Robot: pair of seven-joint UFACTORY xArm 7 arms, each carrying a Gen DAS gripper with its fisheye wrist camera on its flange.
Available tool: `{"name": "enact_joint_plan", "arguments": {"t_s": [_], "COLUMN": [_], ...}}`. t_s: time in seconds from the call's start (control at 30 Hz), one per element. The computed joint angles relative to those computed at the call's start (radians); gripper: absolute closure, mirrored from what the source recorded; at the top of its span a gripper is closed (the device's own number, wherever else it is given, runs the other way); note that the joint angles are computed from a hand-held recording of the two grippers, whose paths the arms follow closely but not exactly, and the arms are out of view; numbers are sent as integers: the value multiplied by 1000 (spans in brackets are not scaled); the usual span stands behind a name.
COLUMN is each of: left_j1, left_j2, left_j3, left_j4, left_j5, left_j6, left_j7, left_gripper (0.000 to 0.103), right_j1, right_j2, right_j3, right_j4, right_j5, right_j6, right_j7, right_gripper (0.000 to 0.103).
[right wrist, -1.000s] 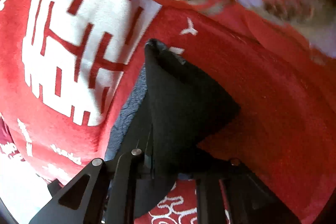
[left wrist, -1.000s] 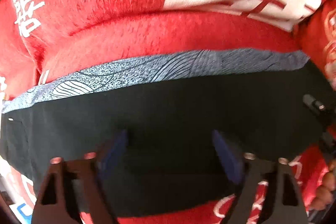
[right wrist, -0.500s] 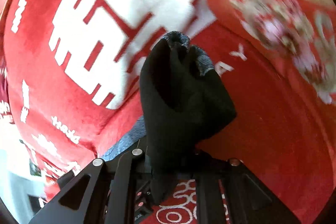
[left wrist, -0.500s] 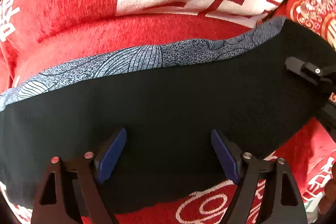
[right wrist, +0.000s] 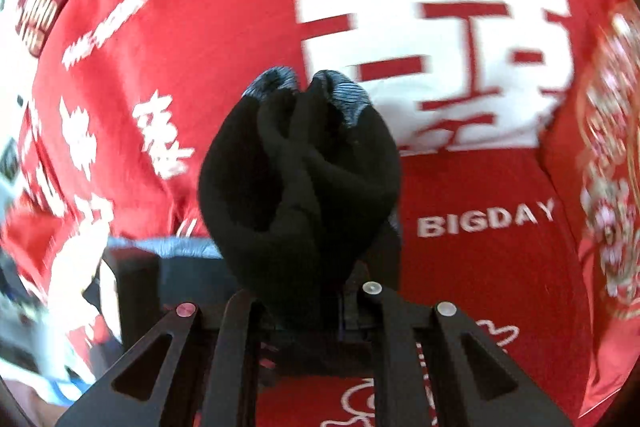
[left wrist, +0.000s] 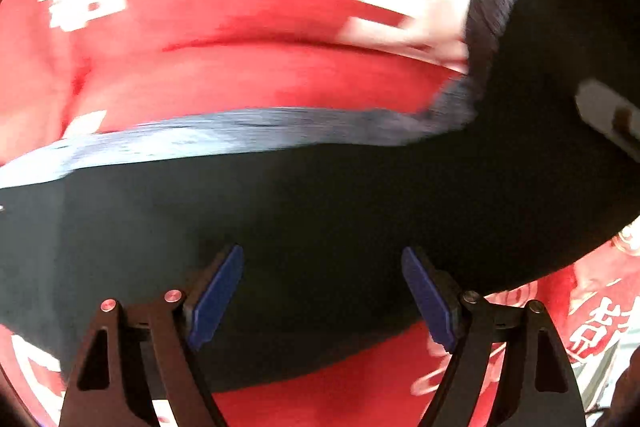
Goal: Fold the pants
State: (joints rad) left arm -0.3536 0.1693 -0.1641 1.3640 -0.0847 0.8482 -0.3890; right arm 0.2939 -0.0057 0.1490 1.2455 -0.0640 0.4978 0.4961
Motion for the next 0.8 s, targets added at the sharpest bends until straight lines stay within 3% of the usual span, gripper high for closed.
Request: {"name": "enact_joint_plan", "arguments": {"t_s": [0.2, 0.33, 0.53, 0.6, 0.7, 0.8], "left_j1": [110, 169, 243, 254, 262, 259], "left_j2": [-123, -155, -220, -217, -218, -197], "left_j3": [73, 101, 129, 129, 127, 119], "left_j4": [-144, -200, -294, -292, -284, -248], "left_j5": [35, 86, 64, 56, 42, 23], "left_j6": [49, 41, 22, 18, 21, 29], "left_j7": [46, 34, 75, 95, 114, 132], "left_gripper": [21, 20, 20, 21, 21, 20], "right_j1": [145, 259, 438, 456, 482, 476], "right_j2": [202, 333, 472, 489, 471, 358], "right_j3": [34, 11, -59, -57, -55, -34], "right_j4": [220, 346, 475, 494, 478, 341], "right_j5": [-252, -322, -499, -517, -548, -554], "right_j6": [170, 272, 463, 477, 465, 377], "right_j7": [171, 232, 302, 284, 258, 281], "right_gripper": [86, 84, 75, 50, 45, 45]}}
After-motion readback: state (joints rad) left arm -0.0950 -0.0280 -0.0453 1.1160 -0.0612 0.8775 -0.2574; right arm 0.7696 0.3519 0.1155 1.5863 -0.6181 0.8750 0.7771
